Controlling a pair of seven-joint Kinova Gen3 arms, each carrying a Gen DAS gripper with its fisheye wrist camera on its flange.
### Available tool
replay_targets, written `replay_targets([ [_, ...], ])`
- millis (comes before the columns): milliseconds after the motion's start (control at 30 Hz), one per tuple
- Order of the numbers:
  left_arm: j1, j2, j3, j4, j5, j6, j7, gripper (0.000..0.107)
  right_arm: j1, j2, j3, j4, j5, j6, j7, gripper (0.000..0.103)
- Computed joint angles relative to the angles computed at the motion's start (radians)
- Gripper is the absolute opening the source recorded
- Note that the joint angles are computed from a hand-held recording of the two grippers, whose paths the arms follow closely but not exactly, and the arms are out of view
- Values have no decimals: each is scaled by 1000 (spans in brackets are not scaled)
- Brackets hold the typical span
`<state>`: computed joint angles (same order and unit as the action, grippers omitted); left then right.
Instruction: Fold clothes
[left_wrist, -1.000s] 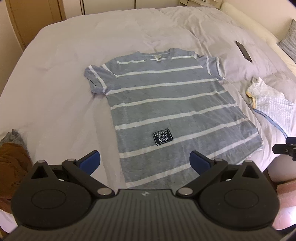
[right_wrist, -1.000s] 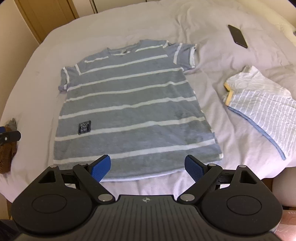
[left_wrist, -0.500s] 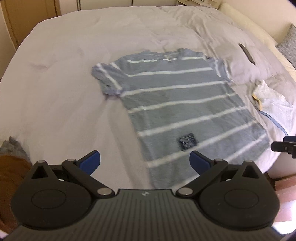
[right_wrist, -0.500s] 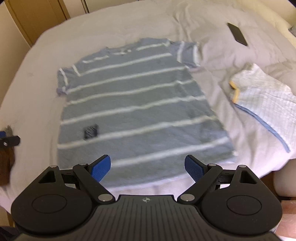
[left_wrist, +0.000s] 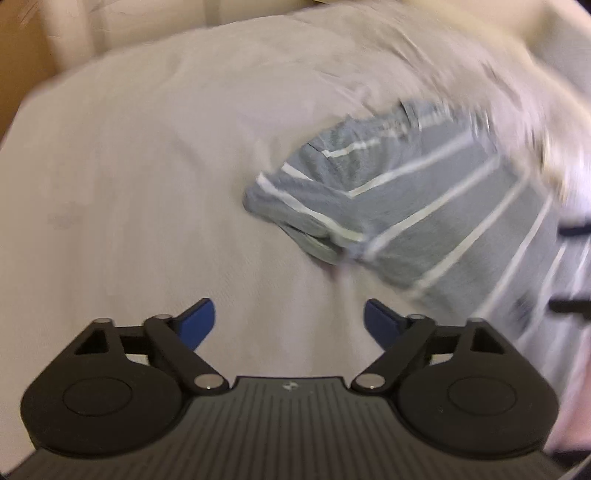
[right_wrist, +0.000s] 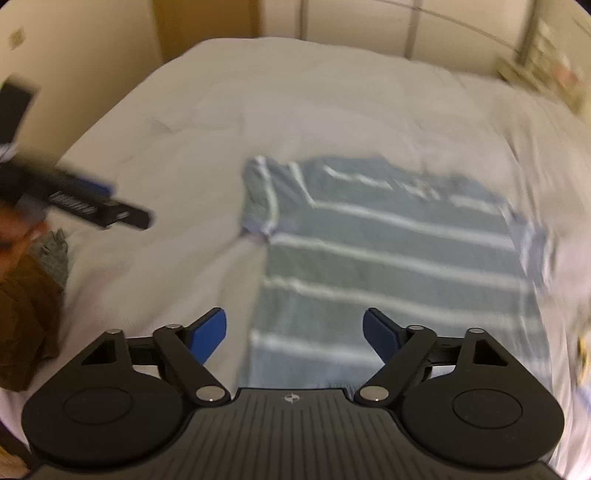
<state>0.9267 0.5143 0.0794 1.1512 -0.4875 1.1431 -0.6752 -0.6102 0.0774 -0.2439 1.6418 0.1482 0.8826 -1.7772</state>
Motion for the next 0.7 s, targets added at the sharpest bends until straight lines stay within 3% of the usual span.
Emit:
replay_targets([
  [167, -231, 65, 207, 16, -119, -91, -203, 47, -47, 145, -11, -61, 41, -91, 110, 53],
  [333, -389, 140, 293, -17, -67, -214, -407, 46, -62, 273, 3, -98, 9, -172, 247, 44],
  [400, -456, 183, 374, -42, -93, -232, -488, 46, -63, 320, 9, -121, -9, -182, 291, 44],
  [567, -567, 308, 510, -177, -34, -183, -691, 46, -82, 398, 44, -156, -14, -213, 353, 44],
  [700, -581, 370, 479, -295, 127, -104, -808, 46, -146, 428, 108, -142, 75, -279, 334, 45],
])
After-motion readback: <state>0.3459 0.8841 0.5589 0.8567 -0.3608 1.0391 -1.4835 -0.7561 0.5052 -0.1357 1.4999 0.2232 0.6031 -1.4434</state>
